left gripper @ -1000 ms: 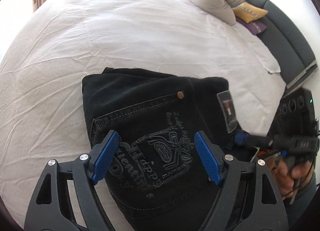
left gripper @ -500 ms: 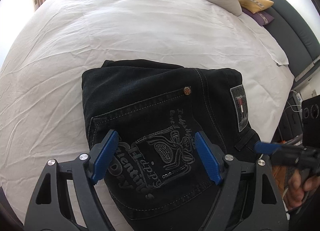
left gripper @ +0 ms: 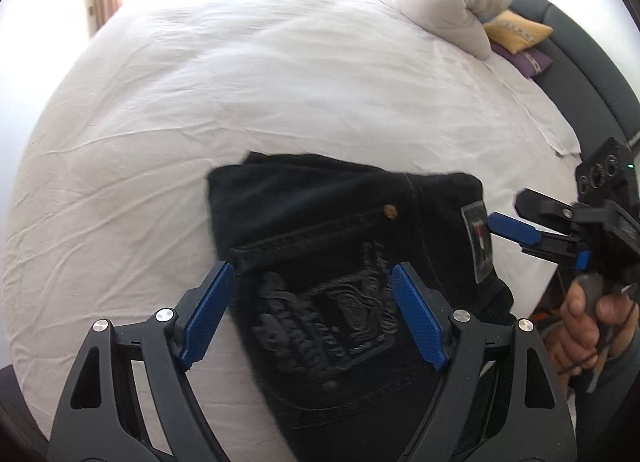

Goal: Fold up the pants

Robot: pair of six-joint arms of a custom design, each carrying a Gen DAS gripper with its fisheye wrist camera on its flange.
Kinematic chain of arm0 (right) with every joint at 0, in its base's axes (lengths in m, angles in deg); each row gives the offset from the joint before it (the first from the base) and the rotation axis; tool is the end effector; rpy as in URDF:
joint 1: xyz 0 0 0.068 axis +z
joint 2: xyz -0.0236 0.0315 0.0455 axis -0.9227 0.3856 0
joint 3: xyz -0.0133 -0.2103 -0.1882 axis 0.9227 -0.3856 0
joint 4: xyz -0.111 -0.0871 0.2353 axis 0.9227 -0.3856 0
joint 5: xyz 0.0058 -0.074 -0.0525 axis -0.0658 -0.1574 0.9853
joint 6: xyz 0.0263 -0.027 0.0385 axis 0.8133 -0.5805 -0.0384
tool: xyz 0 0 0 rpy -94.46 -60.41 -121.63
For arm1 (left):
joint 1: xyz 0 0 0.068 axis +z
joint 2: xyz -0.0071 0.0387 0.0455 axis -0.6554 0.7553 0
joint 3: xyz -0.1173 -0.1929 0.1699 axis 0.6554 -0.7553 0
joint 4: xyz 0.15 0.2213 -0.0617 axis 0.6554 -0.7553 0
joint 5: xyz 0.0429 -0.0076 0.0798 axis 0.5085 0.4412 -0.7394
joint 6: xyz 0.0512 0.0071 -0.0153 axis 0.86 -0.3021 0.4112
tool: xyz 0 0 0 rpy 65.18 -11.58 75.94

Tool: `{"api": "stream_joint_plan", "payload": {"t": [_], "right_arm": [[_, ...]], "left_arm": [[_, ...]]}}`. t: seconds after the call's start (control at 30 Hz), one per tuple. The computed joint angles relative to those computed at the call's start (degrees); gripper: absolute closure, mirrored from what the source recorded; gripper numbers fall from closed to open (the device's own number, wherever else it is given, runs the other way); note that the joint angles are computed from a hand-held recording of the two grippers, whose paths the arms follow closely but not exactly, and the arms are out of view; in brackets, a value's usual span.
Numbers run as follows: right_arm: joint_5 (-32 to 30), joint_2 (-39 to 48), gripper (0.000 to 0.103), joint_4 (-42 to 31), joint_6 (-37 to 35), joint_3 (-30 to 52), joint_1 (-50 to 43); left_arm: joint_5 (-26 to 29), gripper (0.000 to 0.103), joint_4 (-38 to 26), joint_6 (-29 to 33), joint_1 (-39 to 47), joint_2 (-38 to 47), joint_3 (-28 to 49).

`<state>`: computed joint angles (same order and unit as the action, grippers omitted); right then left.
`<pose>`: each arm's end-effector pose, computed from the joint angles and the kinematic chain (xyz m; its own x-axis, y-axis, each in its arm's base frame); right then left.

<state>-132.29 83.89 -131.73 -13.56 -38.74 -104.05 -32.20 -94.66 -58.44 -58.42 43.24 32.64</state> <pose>0.1111 -0.0464 0.1832 -0.7127 0.6108 -0.3448 0.1372 0.6035 0.7855 0.2551 -0.0931 0.1808 -0.7765 0.3896 -0.4953 0.5520 0.7997 -0.2363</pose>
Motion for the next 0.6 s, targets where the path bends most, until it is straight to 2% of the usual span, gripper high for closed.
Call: {"api": "stream_joint_plan", "payload": {"t": [0.07,0.13,0.23,0.3,0.4,0.53,0.6], "right_arm": [[2.13,5.69,0.036,11.41,7.23,-0.85,4.71],[3.74,11.15,0.036,20.16,11.45,-1.66,8.50],[6.70,21.52,0.037,28.57,12.74,-3.07,10.16],[5.07,22.15,0.038,33.37,14.14,-5.23,8.79],[6.53,17.95,0.037,28.50,12.01,-4.93,9.21],[2.40,9.68,0.037,10.53,5.73,-1.90,4.71],[0.28,3.00,0.030,-2.16,-2.80,-1.02,0.47]], "left_arm": [[0.09,0.023,-0.12,0.41,1.73,0.92,0.49],[-0.62,0.023,0.19,0.68,1.98,2.61,0.71],[-1.08,0.023,0.98,0.83,1.10,6.28,0.83],[-0.79,0.023,0.98,1.30,0.94,9.51,1.09],[0.87,0.023,1.30,1.35,2.43,10.39,0.95],[1.74,0.023,1.27,2.37,4.31,7.66,1.09],[2.69,0.023,0.62,2.83,5.34,6.80,1.20]]}}
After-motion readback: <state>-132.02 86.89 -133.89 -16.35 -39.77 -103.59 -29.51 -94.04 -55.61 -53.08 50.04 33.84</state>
